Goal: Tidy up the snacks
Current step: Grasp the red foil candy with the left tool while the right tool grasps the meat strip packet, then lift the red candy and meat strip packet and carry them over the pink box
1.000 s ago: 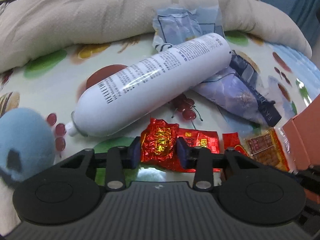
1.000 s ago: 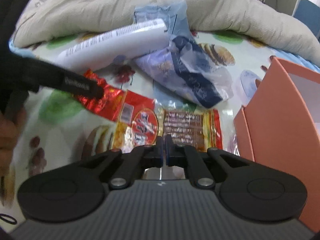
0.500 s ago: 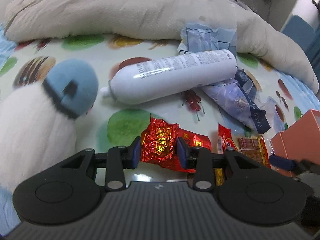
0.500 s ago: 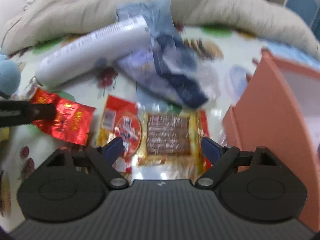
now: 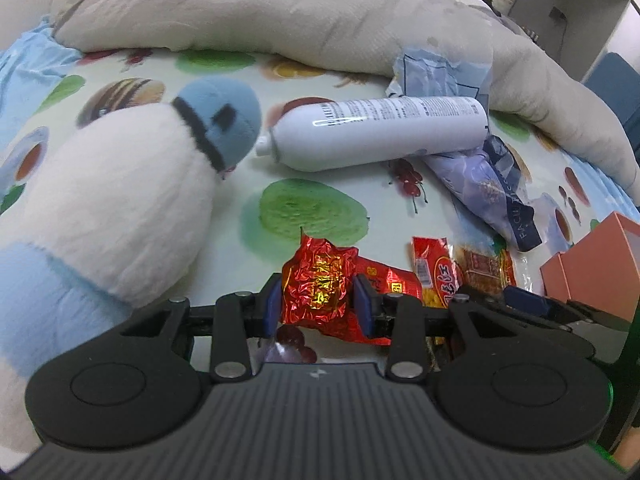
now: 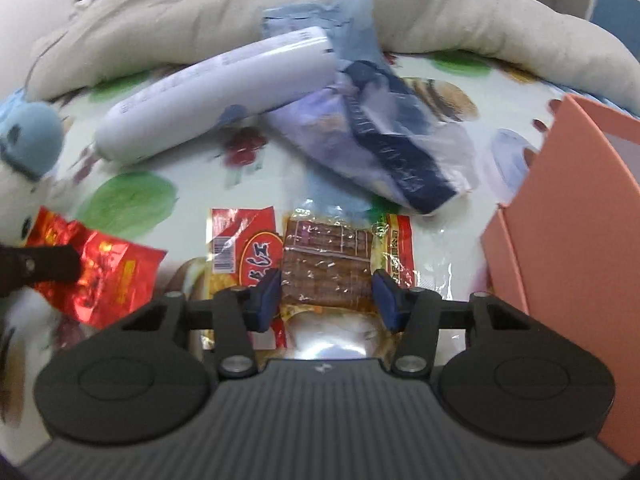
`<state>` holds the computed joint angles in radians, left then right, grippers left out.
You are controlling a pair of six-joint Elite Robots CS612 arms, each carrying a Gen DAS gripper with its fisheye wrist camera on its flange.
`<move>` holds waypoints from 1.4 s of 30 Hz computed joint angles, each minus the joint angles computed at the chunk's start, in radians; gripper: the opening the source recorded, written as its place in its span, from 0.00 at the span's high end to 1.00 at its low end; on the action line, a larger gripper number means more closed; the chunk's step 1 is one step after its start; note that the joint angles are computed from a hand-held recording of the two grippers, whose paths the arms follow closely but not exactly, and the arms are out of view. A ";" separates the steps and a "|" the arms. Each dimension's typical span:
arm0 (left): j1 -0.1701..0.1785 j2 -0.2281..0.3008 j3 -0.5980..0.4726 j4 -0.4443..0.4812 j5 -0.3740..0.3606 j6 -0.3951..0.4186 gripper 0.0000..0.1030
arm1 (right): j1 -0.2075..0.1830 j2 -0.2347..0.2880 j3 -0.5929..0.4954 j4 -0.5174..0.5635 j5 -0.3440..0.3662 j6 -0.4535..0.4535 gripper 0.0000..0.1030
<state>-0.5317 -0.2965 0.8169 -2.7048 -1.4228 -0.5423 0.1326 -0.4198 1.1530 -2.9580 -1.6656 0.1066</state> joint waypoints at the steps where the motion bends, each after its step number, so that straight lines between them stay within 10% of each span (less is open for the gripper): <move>1: -0.001 -0.007 0.012 -0.005 0.004 -0.002 0.59 | -0.001 -0.005 0.006 0.003 0.010 0.001 0.50; 15: -0.026 -0.109 0.208 -0.095 0.059 -0.030 0.59 | -0.003 -0.113 0.199 -0.099 0.114 -0.029 0.49; 28: -0.076 -0.219 0.501 -0.384 0.178 -0.080 0.59 | 0.003 -0.198 0.426 -0.381 0.186 -0.074 0.49; 42: -0.154 -0.392 0.790 -0.572 0.205 -0.189 0.59 | 0.016 -0.363 0.668 -0.531 0.129 -0.079 0.49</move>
<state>-0.6853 -0.6888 1.6073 -3.2768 -1.2177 -0.7312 0.1484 -0.7830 1.8214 -3.4894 -1.5362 0.0280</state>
